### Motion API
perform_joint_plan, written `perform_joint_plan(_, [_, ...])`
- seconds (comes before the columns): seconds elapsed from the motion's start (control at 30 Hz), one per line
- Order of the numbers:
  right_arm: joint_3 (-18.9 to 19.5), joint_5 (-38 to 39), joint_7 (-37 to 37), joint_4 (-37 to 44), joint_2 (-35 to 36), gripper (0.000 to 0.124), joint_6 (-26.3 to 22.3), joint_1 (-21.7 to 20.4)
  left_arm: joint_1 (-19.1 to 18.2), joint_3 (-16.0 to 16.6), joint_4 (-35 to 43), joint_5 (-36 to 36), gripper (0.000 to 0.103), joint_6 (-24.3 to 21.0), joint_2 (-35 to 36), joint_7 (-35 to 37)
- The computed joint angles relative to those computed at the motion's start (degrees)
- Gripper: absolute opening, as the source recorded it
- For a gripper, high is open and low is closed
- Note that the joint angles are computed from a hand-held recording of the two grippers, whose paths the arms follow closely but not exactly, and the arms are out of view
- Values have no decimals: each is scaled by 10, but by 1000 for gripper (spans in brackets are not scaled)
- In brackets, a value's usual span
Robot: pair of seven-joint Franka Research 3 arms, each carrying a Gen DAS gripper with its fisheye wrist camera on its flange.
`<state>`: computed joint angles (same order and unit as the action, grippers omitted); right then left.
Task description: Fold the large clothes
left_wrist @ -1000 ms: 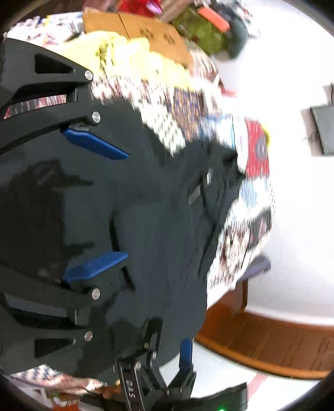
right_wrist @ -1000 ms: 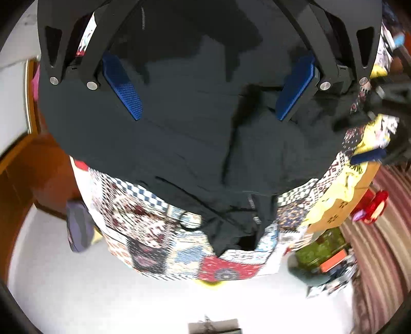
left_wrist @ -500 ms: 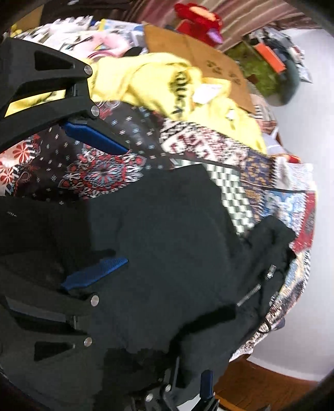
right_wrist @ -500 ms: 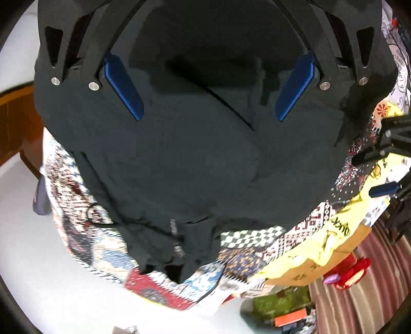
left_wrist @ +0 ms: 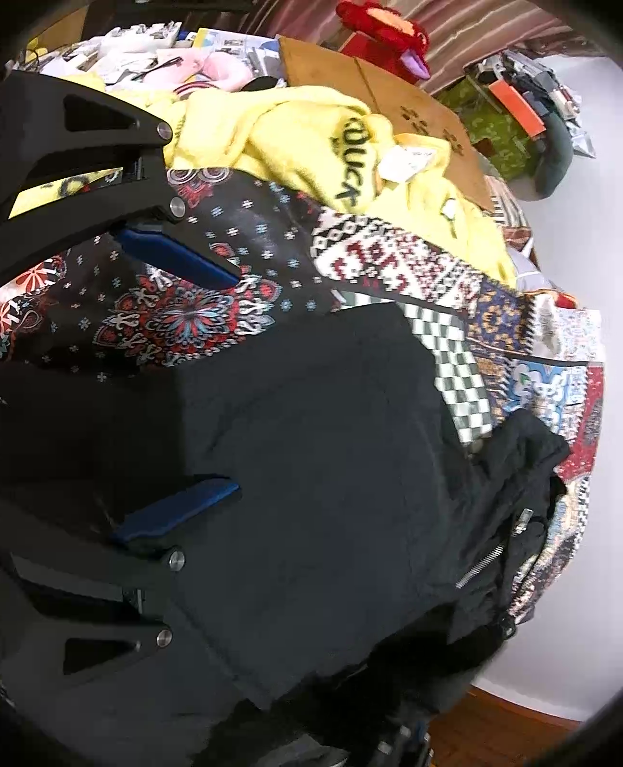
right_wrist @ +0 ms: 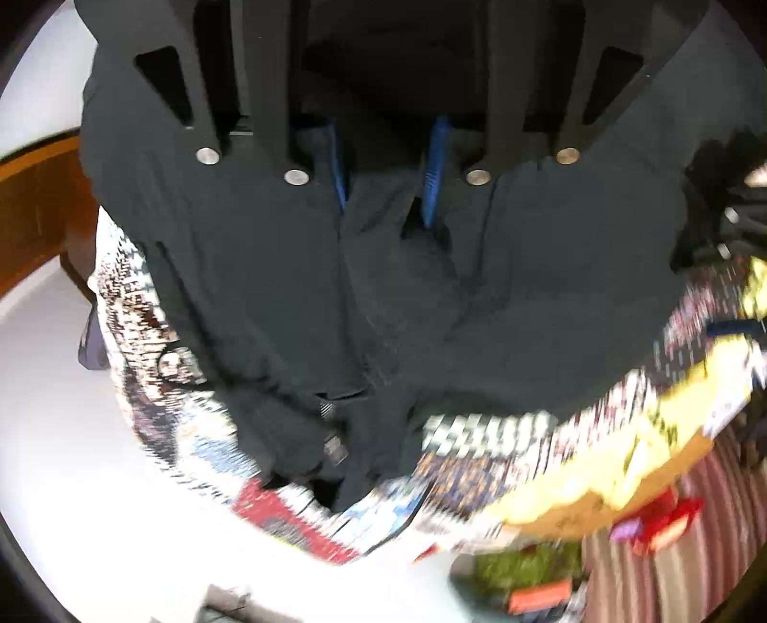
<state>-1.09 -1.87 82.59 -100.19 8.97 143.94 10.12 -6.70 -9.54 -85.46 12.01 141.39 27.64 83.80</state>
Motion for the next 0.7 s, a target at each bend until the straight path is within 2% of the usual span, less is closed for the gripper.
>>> perform_joint_plan(0.17, [-8, 57, 14, -6, -31, 16, 47, -25, -9, 3, 19, 10, 81, 7, 3, -8])
perform_joint_plan(0.3, [-9, 115, -6, 4, -36, 12, 46, -45, -15, 0, 33, 13, 81, 8, 6, -13])
perform_joint_plan(0.43, [-12, 126, -6, -12, -44, 12, 50, -54, -19, -6, 45, 5, 81, -2, 15, -8])
perform_joint_plan(0.57, [-17, 153, -5, -43, -53, 12, 36, -67, -30, -9, 54, 7, 81, -23, 30, 0])
perform_joint_plan(0.7, [-25, 190, -16, -52, -46, 13, -18, -87, -43, -6, 55, 17, 81, -39, 41, 3])
